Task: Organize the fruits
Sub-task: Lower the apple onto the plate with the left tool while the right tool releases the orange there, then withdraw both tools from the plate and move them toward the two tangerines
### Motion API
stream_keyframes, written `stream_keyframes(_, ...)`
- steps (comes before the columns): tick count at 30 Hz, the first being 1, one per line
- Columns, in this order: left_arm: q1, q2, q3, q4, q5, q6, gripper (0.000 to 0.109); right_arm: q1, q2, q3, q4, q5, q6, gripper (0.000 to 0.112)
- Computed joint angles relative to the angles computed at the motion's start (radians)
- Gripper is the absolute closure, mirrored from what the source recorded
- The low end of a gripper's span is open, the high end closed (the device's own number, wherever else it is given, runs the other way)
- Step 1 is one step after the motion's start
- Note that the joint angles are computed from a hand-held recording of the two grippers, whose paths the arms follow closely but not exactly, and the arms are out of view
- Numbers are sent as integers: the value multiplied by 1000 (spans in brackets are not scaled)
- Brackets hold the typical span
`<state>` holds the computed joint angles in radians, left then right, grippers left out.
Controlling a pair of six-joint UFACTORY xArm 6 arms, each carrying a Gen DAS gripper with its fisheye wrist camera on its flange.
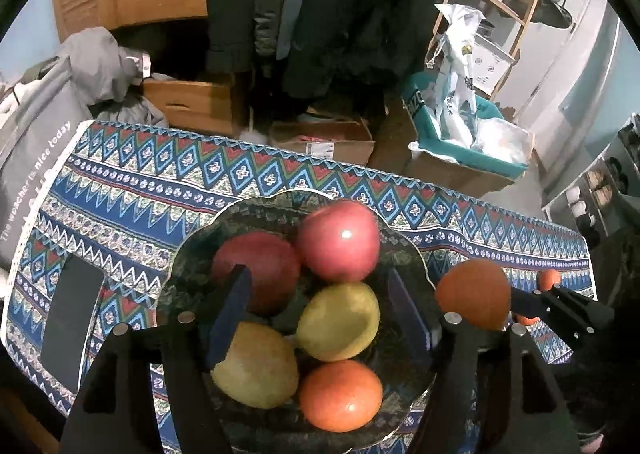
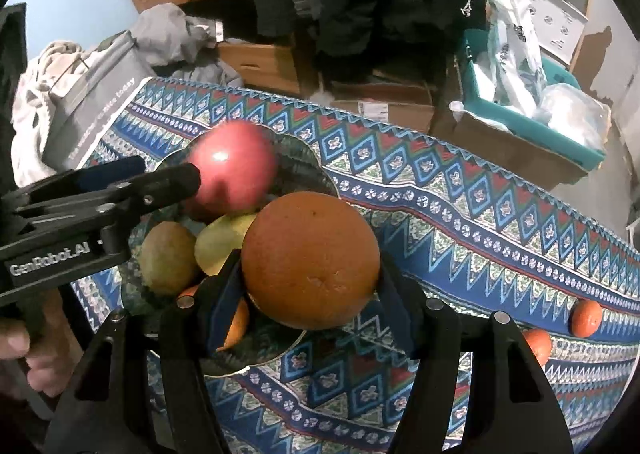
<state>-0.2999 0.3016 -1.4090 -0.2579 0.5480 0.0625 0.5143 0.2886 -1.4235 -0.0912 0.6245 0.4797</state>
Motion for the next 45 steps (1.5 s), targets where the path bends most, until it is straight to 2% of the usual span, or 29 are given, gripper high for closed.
stream_keyframes(15,73,-97,160,107,6,-118,37,33,59,-57,17,49,-15,48)
stream_keyframes(22,82,-134,208,99,3,-96,37,50,85,-88,37,102,-26,46)
stream_keyframes(27,87,-161,236,88,7,-78,36,55,84,-81,36,101,-8,46)
stream_keyframes(31,94,-181,254,78,13,-74,35,54,55,-58,7,55,27,46)
stream_keyframes(37,88,-227,281,93,10,-84,35,52,7,-54,-60,54,79,46)
stream_keyframes(41,69,-259,293,114,5,-91,29,57,-38,-45,-137,67,132,46)
stream_keyframes(45,42,-289,303,122,-3,-88,29,66,-94,-24,-238,95,192,42)
